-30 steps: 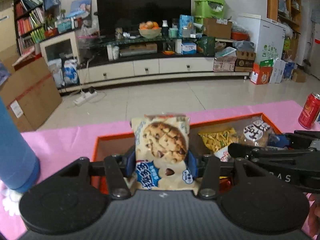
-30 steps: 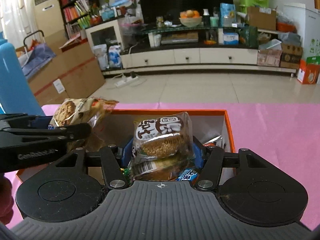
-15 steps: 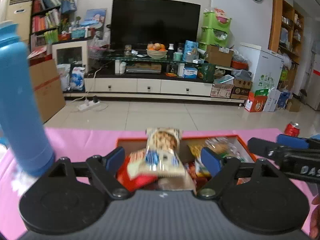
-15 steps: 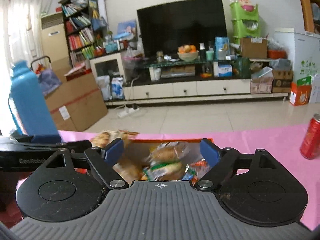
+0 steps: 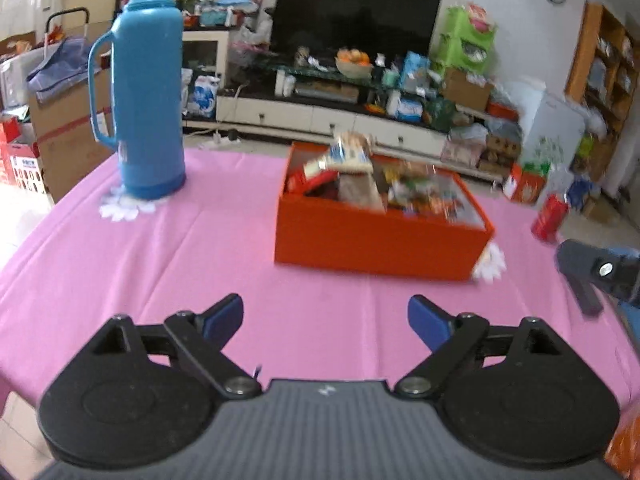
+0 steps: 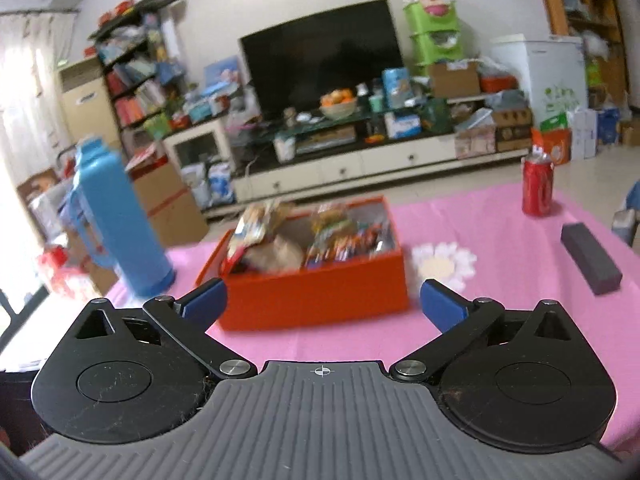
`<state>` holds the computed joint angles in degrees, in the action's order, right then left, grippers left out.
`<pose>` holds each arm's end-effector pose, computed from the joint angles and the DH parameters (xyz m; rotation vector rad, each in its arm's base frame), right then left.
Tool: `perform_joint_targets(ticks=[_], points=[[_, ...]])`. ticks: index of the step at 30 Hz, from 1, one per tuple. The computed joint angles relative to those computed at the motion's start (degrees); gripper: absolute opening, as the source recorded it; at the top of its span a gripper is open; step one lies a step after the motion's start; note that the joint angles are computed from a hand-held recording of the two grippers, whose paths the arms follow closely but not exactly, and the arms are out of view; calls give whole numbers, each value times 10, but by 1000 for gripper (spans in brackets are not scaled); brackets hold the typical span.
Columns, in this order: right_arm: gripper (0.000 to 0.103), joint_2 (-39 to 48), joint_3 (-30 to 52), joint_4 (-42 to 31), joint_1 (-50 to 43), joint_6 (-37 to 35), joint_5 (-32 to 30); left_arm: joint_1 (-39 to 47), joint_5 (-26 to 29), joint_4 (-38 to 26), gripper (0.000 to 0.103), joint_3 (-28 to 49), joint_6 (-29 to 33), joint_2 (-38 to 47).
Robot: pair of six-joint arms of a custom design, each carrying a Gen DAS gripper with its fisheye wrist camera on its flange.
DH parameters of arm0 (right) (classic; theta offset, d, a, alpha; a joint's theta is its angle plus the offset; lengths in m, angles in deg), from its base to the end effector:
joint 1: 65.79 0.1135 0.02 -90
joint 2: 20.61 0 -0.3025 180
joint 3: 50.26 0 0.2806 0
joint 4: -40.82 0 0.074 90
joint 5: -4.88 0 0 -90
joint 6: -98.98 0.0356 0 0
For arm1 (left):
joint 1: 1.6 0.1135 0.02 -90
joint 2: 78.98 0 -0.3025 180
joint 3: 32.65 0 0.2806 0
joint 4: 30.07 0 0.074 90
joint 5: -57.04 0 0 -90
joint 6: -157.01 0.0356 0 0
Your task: Organize snacks
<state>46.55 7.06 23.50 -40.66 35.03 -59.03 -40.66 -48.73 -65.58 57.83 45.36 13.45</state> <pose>0.2541 0.1019 0.2960 0.2954 1.9728 0.1084 0.3161 -0.2440 0.3403 0.1848 2.2031 -0.2866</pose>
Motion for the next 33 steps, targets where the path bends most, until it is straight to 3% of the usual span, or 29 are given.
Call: perform_joint_targets(ticks=[12,19,33], points=[[88,-50,22,-125,117,24,138,-36,-62,16,90,-39,28,-74],[88,-38,39,-162,101,72,106,-51,-95,10,90,-37,38,-78],[88,-33,61,-245,61,150,66,-72,-99,7,90,-27,51,-75]])
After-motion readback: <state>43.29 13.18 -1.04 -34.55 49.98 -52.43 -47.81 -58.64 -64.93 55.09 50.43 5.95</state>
